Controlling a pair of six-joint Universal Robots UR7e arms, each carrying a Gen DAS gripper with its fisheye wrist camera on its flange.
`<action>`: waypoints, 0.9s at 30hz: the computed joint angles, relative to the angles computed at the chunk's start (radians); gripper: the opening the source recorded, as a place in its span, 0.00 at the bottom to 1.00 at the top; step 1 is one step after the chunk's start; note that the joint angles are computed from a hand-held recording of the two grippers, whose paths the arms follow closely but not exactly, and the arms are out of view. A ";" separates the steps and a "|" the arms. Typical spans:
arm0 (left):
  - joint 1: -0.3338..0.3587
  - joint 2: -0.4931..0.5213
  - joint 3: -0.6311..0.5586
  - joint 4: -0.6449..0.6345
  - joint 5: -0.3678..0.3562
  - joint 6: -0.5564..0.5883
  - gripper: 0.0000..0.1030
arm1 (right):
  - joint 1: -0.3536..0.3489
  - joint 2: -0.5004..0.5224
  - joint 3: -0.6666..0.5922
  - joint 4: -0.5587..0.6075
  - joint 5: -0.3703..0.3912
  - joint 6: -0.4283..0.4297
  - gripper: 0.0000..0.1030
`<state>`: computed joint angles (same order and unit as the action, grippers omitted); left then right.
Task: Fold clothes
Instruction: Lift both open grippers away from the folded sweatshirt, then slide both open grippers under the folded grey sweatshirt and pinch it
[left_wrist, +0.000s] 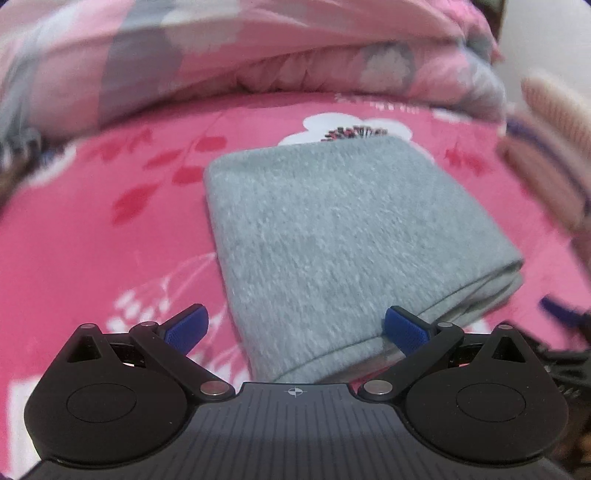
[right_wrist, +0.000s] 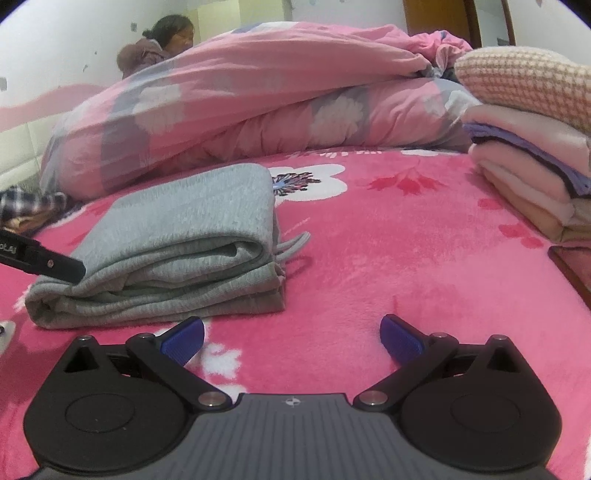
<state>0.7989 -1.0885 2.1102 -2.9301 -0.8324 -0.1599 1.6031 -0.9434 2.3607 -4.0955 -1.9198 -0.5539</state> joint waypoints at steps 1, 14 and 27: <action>0.013 -0.018 0.018 -0.052 -0.038 0.004 1.00 | -0.006 -0.010 0.006 0.009 0.015 0.010 1.00; 0.248 -0.028 -0.109 0.064 -0.525 -0.089 0.91 | -0.233 -0.271 -0.151 0.700 0.619 0.441 1.00; 0.310 0.068 -0.242 0.148 -0.666 -0.086 0.81 | -0.180 -0.067 -0.629 1.387 0.622 0.412 1.00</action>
<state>1.1088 -1.0207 1.8681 -2.7819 -1.4982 -0.2461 1.4233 -1.0107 1.7321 -2.7085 -1.2975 -0.1420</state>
